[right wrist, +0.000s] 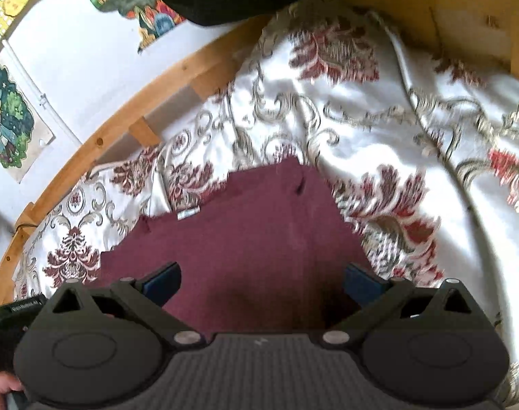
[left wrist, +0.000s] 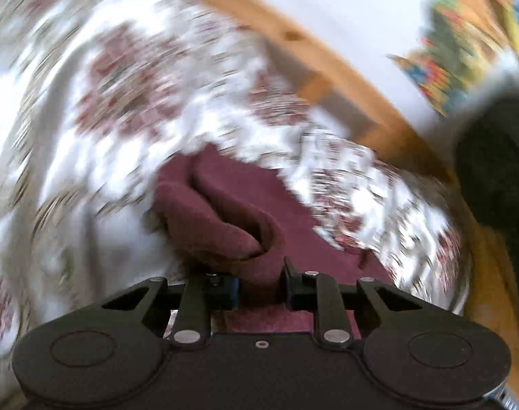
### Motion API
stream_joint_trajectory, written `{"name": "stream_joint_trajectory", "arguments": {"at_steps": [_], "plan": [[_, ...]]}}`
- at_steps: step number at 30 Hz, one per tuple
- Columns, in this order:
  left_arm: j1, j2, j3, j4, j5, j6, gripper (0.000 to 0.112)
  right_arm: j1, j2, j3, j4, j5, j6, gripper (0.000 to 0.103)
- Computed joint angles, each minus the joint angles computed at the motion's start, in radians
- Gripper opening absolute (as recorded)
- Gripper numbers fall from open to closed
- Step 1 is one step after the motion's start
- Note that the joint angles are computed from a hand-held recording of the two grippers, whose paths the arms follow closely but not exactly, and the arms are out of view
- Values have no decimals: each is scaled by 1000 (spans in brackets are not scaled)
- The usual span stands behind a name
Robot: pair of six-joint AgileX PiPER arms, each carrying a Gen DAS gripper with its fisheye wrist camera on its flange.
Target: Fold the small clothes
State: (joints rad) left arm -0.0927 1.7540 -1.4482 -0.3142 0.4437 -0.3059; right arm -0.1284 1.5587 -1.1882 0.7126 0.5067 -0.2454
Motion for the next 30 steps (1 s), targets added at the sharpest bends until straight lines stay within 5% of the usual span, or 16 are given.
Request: {"name": "stream_joint_trajectory", "arguments": {"at_steps": [6, 11, 15, 20, 25, 30], "plan": [[-115, 58, -152, -38, 46, 342, 24, -33, -26, 20, -106, -100, 102, 103], [-183, 134, -238, -228, 156, 744, 24, -84, -18, 14, -308, -167, 292, 103], [-187, 205, -269, -402, 282, 949, 28, -173, 21, 11, -56, -133, 149, 103], [-145, 209, -175, -614, 320, 1140, 44, -202, 84, -36, 54, -49, 90, 103], [-93, 218, -151, -783, 417, 1222, 83, -160, 146, -113, 22, 12, 68, 103], [-40, 143, 2, -965, 458, 1313, 102, -126, 175, -159, -62, 43, 119, 103]]}}
